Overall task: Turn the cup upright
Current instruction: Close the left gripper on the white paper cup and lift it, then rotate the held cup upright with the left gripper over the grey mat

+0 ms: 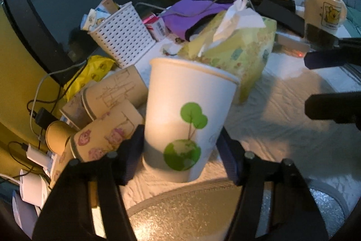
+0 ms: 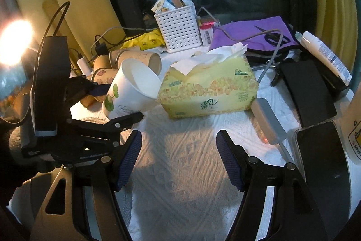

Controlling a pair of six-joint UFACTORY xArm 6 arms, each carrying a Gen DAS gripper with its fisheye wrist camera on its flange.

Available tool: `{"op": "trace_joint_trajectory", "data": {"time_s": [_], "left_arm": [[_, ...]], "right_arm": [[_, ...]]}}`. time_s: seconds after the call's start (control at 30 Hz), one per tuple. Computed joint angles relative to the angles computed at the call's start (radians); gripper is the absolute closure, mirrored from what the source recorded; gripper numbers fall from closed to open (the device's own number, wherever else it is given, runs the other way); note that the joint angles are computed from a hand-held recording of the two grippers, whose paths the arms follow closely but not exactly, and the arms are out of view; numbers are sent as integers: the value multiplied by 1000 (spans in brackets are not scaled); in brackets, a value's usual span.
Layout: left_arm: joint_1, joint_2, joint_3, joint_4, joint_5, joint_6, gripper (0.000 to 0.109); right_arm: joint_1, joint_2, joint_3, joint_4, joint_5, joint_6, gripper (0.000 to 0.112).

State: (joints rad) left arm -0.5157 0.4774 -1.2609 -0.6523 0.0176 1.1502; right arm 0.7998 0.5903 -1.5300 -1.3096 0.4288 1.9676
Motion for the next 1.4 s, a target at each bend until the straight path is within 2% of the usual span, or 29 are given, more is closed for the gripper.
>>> {"op": "trace_joint_trajectory", "data": {"time_s": [0.17, 0.37, 0.67, 0.8, 1.03, 1.27, 1.4], "left_arm": [[-10, -43, 24, -186, 23, 143, 46], [-11, -160, 97, -535, 57, 403, 46], [50, -398, 302, -863, 150, 605, 46], [95, -525, 425, -962, 205, 671, 46], [184, -723, 634, -1027, 305, 672, 46], [275, -919, 820, -1088, 425, 689, 46], [342, -1010, 900, -1087, 528, 673, 46]], "right_arm": [[15, -12, 2, 9, 22, -10, 40], [47, -39, 3, 13, 61, -20, 40], [108, -59, -21, -19, 59, 13, 40], [136, -53, -46, -45, 28, 36, 40], [179, -9, -124, -118, -95, 101, 40], [216, 63, -218, -71, -194, 52, 37], [243, 95, -261, 14, -224, -44, 37]]}}
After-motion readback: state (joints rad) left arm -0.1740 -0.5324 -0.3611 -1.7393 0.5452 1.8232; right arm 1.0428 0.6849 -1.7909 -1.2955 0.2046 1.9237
